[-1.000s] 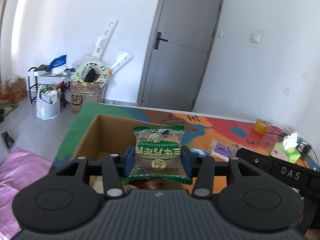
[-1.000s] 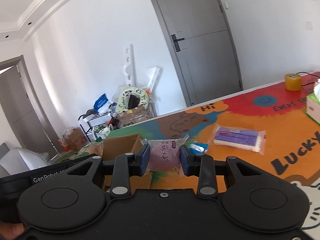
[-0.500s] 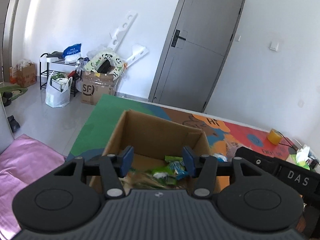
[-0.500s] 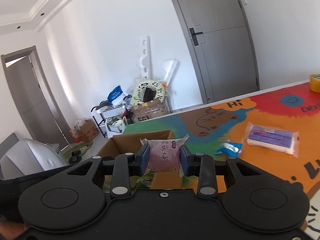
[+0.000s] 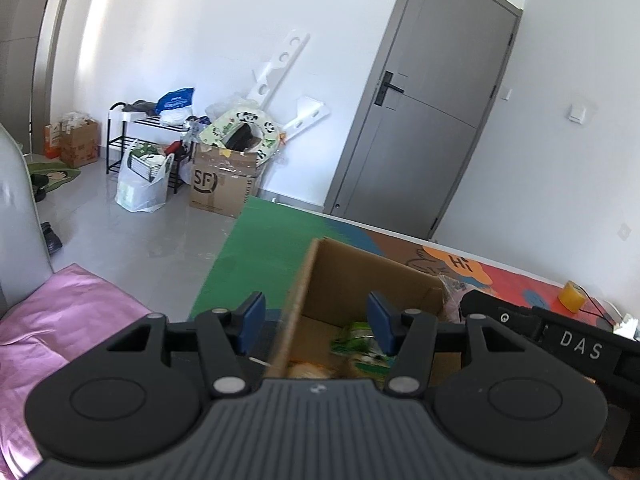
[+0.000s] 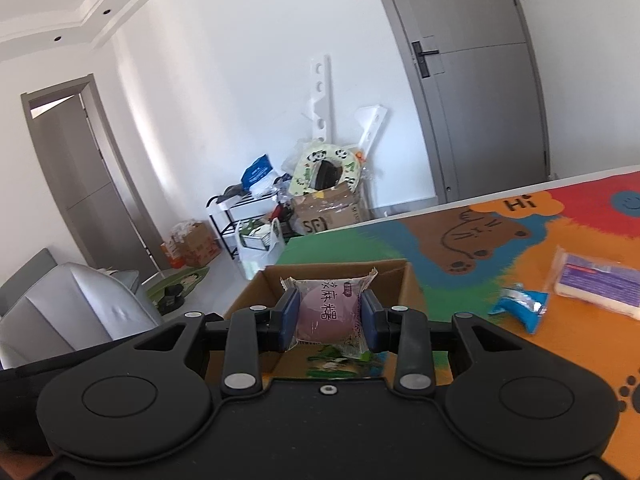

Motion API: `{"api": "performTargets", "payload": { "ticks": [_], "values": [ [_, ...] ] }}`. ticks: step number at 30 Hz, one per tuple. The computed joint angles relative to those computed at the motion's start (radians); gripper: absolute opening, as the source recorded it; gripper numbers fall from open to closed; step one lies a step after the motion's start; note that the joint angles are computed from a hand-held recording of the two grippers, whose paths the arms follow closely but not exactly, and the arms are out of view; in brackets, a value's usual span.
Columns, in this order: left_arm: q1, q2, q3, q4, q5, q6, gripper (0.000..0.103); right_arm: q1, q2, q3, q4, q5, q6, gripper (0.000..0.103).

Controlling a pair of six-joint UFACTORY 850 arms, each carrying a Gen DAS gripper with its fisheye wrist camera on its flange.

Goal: Organize snacks
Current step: 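Carry both pastry packs over the cardboard box and open both tools to drop them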

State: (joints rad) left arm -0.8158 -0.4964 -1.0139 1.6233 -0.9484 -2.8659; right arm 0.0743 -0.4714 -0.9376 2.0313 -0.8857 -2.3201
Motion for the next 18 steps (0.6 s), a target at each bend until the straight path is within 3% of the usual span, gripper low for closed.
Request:
{"api": "performTargets", "payload": {
  "ticks": [12, 14, 15, 16, 18],
  "values": [
    [0.023, 0.038, 0.068, -0.019, 0.005, -0.054, 0.055, 0.062, -0.020, -0.034, -0.052, 0.033, 0.077, 0.035],
    [0.026, 0.045, 0.078, -0.026, 0.004, -0.058, 0.055, 0.064, -0.035, -0.049, -0.076, 0.006, 0.117, 0.041],
    [0.026, 0.048, 0.081, -0.030, 0.003, -0.059, 0.056, 0.062, -0.040, -0.055, -0.084, -0.004, 0.142, 0.055],
    [0.027, 0.050, 0.083, -0.034, 0.002, -0.057, 0.056, 0.059, -0.042, -0.055, -0.081, -0.009, 0.155, 0.059],
    [0.027, 0.052, 0.083, -0.040, -0.002, -0.054, 0.058, 0.054, -0.038, -0.052, -0.082, -0.001, 0.156, 0.059]
  ]
}}
